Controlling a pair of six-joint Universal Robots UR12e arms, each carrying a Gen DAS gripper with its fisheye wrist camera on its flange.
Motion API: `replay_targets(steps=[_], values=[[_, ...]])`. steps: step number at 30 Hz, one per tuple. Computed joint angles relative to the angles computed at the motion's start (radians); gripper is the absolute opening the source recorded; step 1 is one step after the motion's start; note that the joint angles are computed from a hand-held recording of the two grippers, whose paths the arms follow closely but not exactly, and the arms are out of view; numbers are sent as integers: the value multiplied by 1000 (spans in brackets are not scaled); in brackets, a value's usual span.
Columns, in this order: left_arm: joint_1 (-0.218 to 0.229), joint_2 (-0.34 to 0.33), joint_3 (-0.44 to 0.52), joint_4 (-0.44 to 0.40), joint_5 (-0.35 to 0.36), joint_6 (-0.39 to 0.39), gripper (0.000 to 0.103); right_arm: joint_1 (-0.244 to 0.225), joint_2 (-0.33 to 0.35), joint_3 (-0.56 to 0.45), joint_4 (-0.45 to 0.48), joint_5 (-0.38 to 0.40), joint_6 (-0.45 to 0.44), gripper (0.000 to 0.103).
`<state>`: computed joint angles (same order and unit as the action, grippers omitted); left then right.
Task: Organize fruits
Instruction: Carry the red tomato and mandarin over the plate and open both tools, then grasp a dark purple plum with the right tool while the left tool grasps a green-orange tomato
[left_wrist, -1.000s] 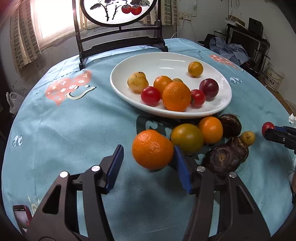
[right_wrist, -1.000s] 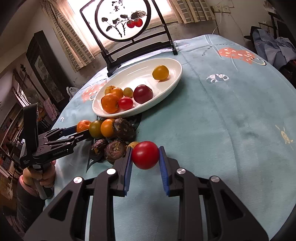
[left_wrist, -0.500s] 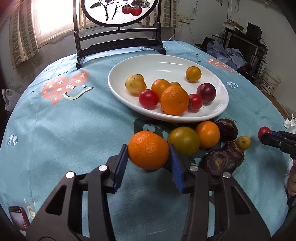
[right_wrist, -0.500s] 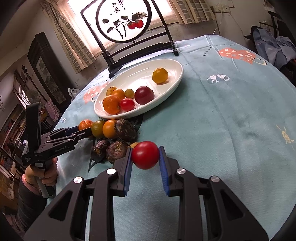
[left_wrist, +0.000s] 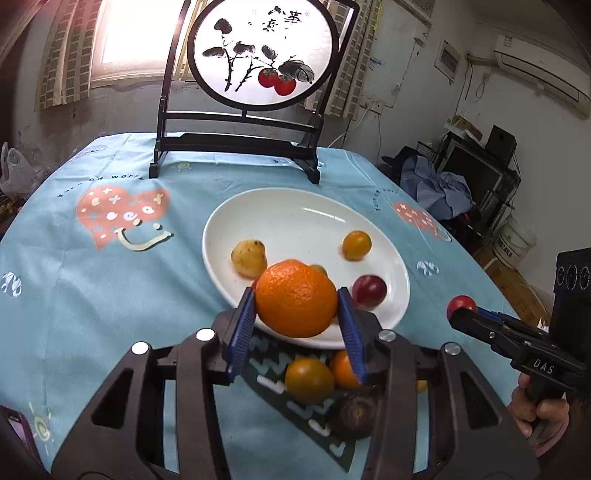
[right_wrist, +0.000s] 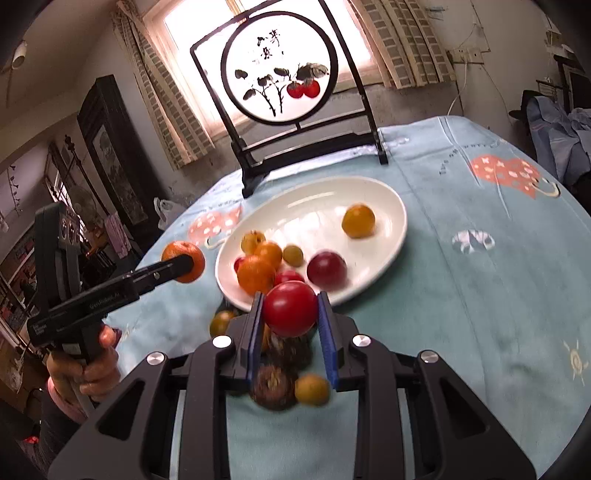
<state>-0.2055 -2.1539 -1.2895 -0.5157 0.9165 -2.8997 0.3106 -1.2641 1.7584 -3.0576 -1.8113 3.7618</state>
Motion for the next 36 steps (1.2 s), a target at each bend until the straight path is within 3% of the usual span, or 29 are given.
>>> replay_targets(steps=[4,10,12,13,15,19,25,28,36], values=[[-27,-51,88,-37,39,-39,45,-30,42,-62,6,3,-20,28],[-57,-104,168,-100,118,-14,46,-65,87,-121,54,40,-32,28],[-63,-110,179,-102,143,-17,49,-72,97,-134,67,50,-44,35],[-63,-109,176,-90,140,-19,65,-73,100,-139,79,50,-44,40],[-59,-93,149,-34,148,-39,80,-75,97,-139,99,51,-31,42],[-41,-55,93,25,144,-68,87,-73,69,-100,51,82,-28,42],[-11,-6,1,89,162,-120,90,-49,38,-58,28,134,-80,42],[-2,6,-22,68,180,-134,91,-46,33,-54,74,190,-91,42],[4,25,-56,74,209,-110,91,-21,37,-73,217,160,-137,42]])
